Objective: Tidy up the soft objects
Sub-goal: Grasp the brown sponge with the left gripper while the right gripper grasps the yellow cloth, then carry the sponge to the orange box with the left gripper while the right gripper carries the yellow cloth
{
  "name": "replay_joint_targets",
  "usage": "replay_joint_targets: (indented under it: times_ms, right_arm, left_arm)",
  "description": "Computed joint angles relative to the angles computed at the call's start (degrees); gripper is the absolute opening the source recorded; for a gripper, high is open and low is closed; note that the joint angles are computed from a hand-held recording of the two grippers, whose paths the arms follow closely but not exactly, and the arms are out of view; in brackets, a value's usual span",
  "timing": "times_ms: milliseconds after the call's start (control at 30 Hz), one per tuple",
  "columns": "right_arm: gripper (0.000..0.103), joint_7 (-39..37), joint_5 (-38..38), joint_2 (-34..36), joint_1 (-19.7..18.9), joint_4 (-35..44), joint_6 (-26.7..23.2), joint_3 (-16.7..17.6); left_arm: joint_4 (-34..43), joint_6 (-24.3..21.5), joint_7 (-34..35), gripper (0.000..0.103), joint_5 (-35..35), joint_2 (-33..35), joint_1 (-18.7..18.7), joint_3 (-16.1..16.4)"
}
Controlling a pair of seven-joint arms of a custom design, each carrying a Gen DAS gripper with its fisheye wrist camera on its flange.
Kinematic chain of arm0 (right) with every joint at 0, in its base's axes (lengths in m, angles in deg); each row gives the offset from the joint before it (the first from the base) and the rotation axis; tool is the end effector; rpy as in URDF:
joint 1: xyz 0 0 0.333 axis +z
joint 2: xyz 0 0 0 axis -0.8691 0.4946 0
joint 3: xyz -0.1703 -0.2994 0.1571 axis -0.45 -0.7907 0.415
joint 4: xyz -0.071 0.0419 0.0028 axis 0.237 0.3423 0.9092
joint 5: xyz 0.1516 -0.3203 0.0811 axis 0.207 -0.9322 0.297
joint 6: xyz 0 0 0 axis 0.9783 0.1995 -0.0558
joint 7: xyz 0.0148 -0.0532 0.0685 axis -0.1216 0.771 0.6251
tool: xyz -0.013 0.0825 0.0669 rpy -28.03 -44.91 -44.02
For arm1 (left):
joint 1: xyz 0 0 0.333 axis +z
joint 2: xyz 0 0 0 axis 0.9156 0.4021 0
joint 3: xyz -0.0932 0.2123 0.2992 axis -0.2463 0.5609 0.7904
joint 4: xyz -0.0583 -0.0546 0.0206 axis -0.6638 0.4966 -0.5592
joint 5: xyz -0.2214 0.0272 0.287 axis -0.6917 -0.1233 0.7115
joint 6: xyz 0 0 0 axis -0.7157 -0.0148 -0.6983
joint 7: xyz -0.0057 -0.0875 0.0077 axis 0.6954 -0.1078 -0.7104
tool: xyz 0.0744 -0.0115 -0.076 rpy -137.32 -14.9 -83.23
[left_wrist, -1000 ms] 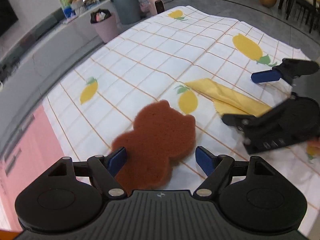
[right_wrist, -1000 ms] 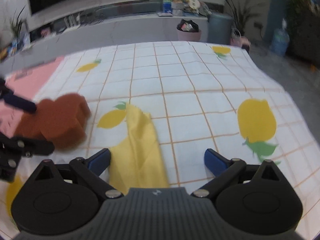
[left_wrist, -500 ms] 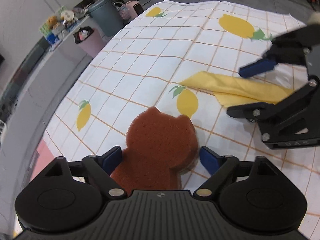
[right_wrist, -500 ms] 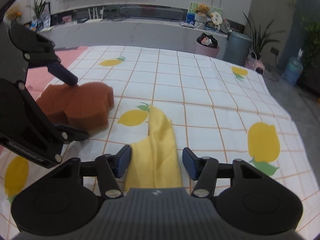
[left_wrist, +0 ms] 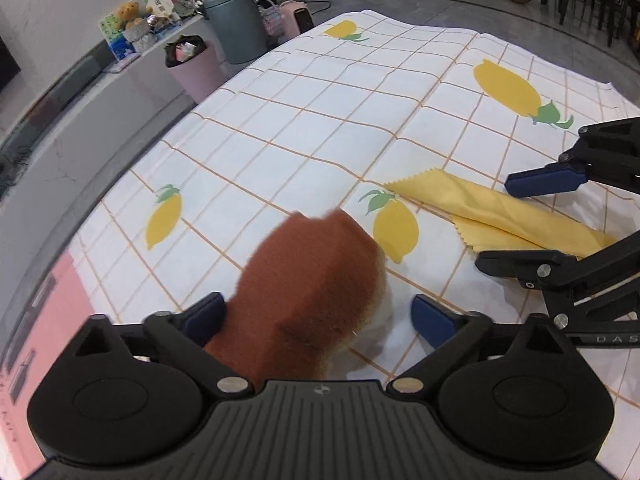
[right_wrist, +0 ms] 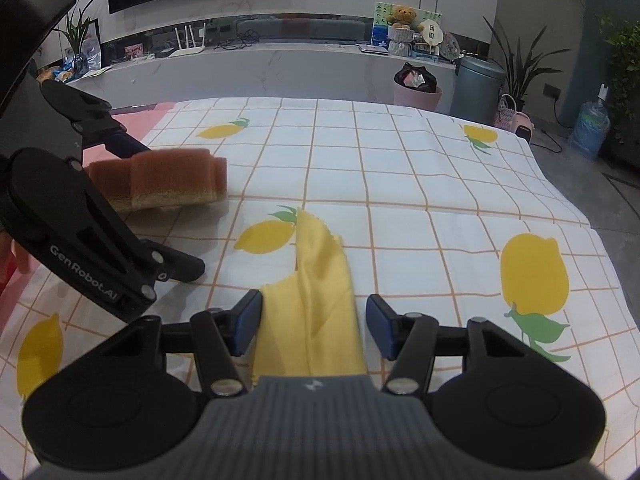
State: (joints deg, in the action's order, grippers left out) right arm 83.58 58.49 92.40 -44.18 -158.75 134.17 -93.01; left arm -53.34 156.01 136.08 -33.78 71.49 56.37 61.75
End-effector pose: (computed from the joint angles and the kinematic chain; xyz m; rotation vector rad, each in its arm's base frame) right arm 0.6264 0.1617 0.3693 -1.9732 1.4909 -0.6354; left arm 0.7000 -0.1616 0.3683 -1.0816 2.4171 -0.5406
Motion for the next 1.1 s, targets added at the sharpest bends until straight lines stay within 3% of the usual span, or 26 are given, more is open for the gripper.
replay_joint_targets:
  times_ms: [100, 133, 200, 267, 300, 367, 500, 600, 667, 733, 833, 900, 967, 1033, 1100]
  right_arm:
    - [0.043, -0.90, -1.13, -0.14, -2.02, 0.24, -0.44, 2.38]
    - [0.036, -1.16, -1.41, -0.17, -2.35, 0.21, -0.34, 2.83]
    - [0.023, -2.47, -2.73, -0.30, -3.52, -0.02, 0.03, 4.18]
    - [0.013, -3.38, -2.95, -0.50, -1.32, -0.32, 0.30, 2.06]
    - [0.007, -3.42, -2.53, -0.67, 0.26, -0.43, 0.01, 0.67]
    - [0.004, -3.12, -1.39, -0.97, 4.07, -0.61, -0.87, -2.91]
    - [0.002, -0.90, 0.16, -2.24, 6.34, -1.41, -3.11, -5.03]
    - [0.002, 2.22, 1.01, -3.23, 9.52, -2.48, -4.58, -8.71]
    - [0.002, 4.66, 1.36, -4.14, 9.41, -3.17, -5.75, -8.83]
    - [0.002, 7.43, 1.41, -4.98, 9.31, -3.86, -6.74, -9.12]
    - [0.002, 14.30, -0.31, -5.57, 17.04, -5.02, -8.44, -17.99]
    - [0.002, 17.92, -0.04, -6.74, 17.83, -5.71, -10.70, -18.67]
    - [0.002, 21.11, -0.90, -7.78, 18.68, -6.59, -10.44, -19.51]
    - [0.002, 25.82, -5.49, -8.74, 26.07, -8.01, -8.92, -27.12]
    - [0.002, 30.91, -9.65, -10.40, 34.62, -9.75, -7.39, -35.48]
  left_arm:
    - [-0.58, 1.96, -7.08, 0.074, 3.47, -0.40, -6.57, 8.27]
    - [-0.46, 1.28, -8.22, 0.071, 3.42, -0.68, -6.95, 8.84]
    - [-0.51, -0.21, -8.58, 0.065, 2.72, -1.58, -4.59, 6.12]
    - [-1.66, 1.42, -11.14, 0.057, 3.74, -2.34, -5.85, 7.59]
    - [-2.14, 2.43, -13.94, 0.054, 4.89, -2.54, -8.17, 10.38]
    - [-2.74, 3.11, -19.78, 0.050, 6.55, -3.00, -11.97, 14.97]
    - [-3.47, 0.87, -22.48, 0.048, 4.56, -5.65, -7.38, 9.32]
    - [-5.04, 1.38, -24.03, 0.046, 5.87, -7.71, -7.06, 8.73]
    - [-5.88, 1.64, -25.65, 0.045, 7.26, -8.88, -7.63, 9.44]
    - [-6.26, 0.75, -25.87, 0.044, 7.41, -10.02, -6.42, 8.12]
    - [-7.74, 1.63, -27.29, 0.044, 9.31, -11.96, -6.43, 8.46]
    - [-9.08, 3.18, -28.53, 0.044, 9.50, -13.46, -5.98, 8.16]
    - [-10.83, 5.20, -26.78, 0.044, 7.15, -15.30, -2.78, 4.51]
    - [-11.93, 5.05, -23.46, 0.044, 3.64, -17.17, 0.83, 0.18]
    - [-13.51, 5.74, -20.92, 0.044, 1.58, -19.29, 2.39, -1.69]
